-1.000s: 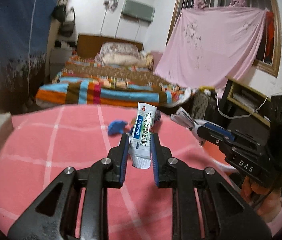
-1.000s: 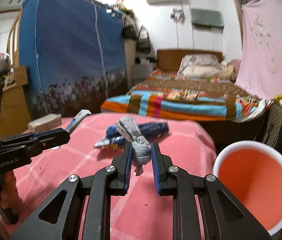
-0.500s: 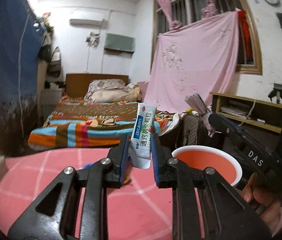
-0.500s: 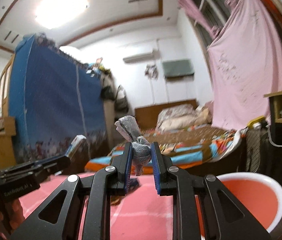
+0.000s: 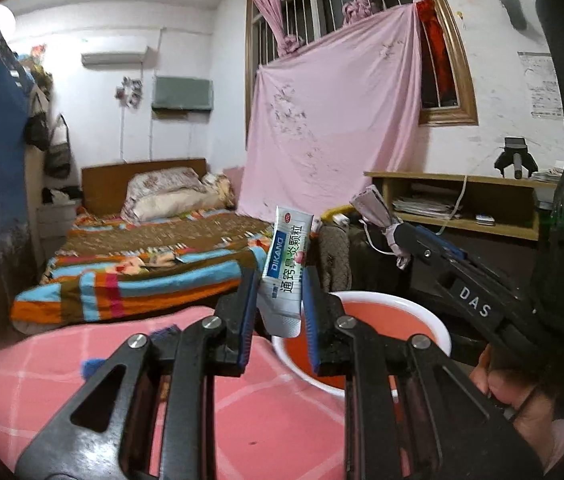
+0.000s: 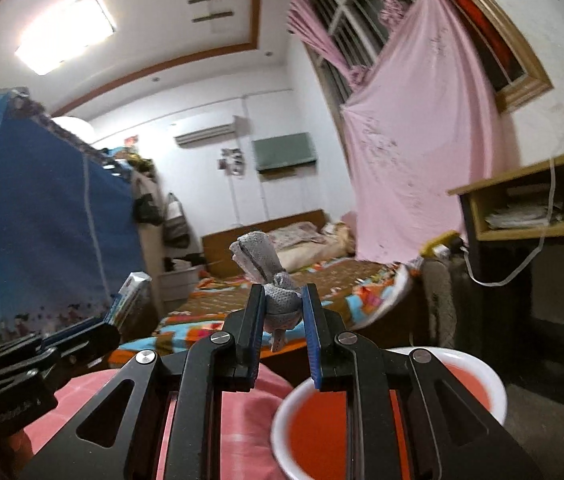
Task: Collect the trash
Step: 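Lift the tube and grey tissue and carry both over the orange bucket, then open both tools to drop the tube and grey tissue into the bucket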
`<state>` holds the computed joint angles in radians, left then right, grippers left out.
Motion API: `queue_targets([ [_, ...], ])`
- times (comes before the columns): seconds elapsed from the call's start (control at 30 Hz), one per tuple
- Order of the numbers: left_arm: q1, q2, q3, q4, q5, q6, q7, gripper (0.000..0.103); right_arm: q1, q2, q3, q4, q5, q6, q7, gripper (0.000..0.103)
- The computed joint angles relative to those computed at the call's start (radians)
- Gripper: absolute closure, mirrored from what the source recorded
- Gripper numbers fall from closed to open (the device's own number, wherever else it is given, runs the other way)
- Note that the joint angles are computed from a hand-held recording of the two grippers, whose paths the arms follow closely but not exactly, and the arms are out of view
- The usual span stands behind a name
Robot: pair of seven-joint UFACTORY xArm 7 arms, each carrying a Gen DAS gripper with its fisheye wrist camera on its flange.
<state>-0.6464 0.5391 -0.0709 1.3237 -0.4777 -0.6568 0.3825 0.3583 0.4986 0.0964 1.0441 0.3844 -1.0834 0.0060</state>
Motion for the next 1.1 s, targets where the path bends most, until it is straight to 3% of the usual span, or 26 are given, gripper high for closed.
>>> queue_targets([
  [0.23,-0.006,0.058,0.025,0.127,0.038,0.218,-0.063,0.100,0.012,-0.014,-0.011,0.012,0.122,0.129,-0.045,0.086],
  [0.43,0.002,0.114,0.043,0.244,0.087,0.415,-0.177,0.100,0.025,-0.018,-0.027,0.021,0.193,0.225,-0.072,0.085],
  [0.6,-0.026,0.156,0.101,0.330,0.120,0.575,-0.272,0.100,0.033,-0.022,-0.041,0.031,0.245,0.300,-0.090,0.085],
  [0.67,-0.010,0.172,0.087,0.362,0.143,0.626,-0.298,0.100,0.040,-0.024,-0.049,0.036,0.268,0.333,-0.099,0.085],
  [0.8,0.020,0.198,0.052,0.410,0.186,0.691,-0.341,0.100,0.042,-0.031,-0.055,0.027,0.276,0.360,-0.088,0.085],
  [1.1,0.044,0.239,0.036,0.483,0.292,0.790,-0.457,0.099,0.055,-0.039,-0.075,0.029,0.296,0.427,-0.088,0.084],
])
